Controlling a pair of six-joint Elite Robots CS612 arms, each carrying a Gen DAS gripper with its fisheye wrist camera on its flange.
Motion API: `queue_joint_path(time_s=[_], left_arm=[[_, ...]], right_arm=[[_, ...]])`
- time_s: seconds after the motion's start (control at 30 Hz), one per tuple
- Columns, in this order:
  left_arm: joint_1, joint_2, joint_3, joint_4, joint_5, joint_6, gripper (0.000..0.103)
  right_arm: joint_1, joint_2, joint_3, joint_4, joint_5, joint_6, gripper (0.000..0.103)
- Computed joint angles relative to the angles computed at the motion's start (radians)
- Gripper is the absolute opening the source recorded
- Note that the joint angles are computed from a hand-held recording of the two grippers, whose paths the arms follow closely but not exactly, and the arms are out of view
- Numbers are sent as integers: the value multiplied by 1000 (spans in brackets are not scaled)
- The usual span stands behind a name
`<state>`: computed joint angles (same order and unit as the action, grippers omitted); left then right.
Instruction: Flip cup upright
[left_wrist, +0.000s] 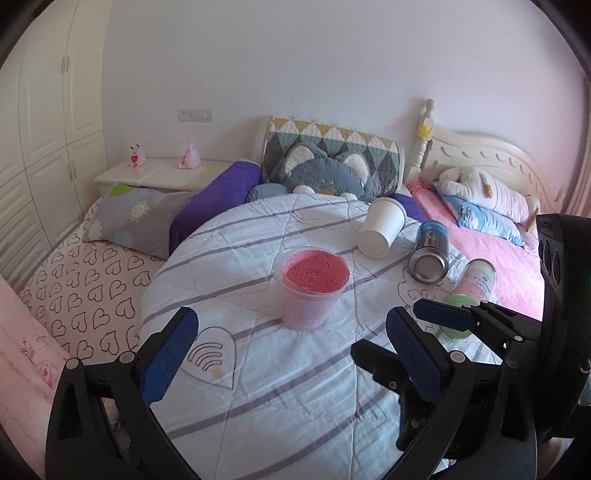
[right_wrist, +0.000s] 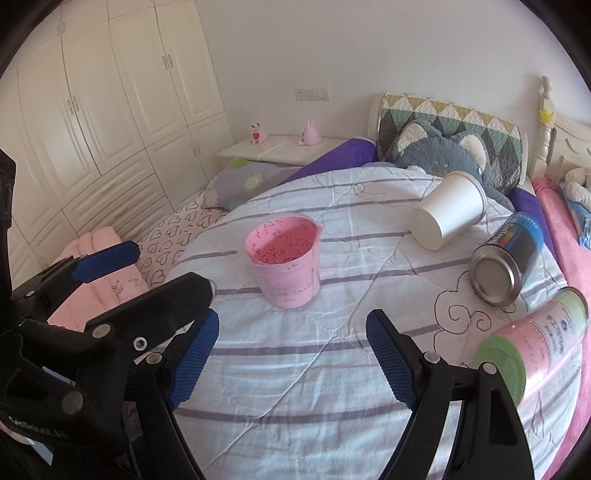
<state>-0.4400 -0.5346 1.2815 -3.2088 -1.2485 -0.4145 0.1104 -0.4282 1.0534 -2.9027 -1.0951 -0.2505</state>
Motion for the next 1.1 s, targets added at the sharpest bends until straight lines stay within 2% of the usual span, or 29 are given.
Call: queue_joint_path(time_s=[0.1, 0.23, 0.33, 0.4, 0.5, 0.57, 0.67, 0.83, 1.1], left_arm=[[-8, -25, 46, -43, 35, 5, 103], [-27, -50, 92, -86, 135, 21, 103], [-38, -65, 119, -105, 178, 21, 103], [-49, -70, 129, -108, 230, 21, 103], [-64, -78, 144, -96, 292, 4, 103], [-68, -80, 151, -107, 290, 3, 103], [-69, -87, 164, -100, 243, -10, 103], [-77, -90, 170, -102, 213, -9, 103], [-81, -95, 175, -95, 208, -10, 103]], right_arm=[[3, -25, 46, -52, -23, 16, 83], [8, -58, 111, -141, -83, 64, 83], [19, -81, 164, -243, -194, 96, 83], [27, -90, 189, -306, -280, 113, 83], [24, -100, 221, -388, -322, 155, 83], [17, -106, 241, -437, -318, 193, 83], [7, -116, 270, -504, -316, 238, 83], [4, -124, 302, -589, -332, 261, 83], [0, -125, 313, -603, -326, 277, 83]])
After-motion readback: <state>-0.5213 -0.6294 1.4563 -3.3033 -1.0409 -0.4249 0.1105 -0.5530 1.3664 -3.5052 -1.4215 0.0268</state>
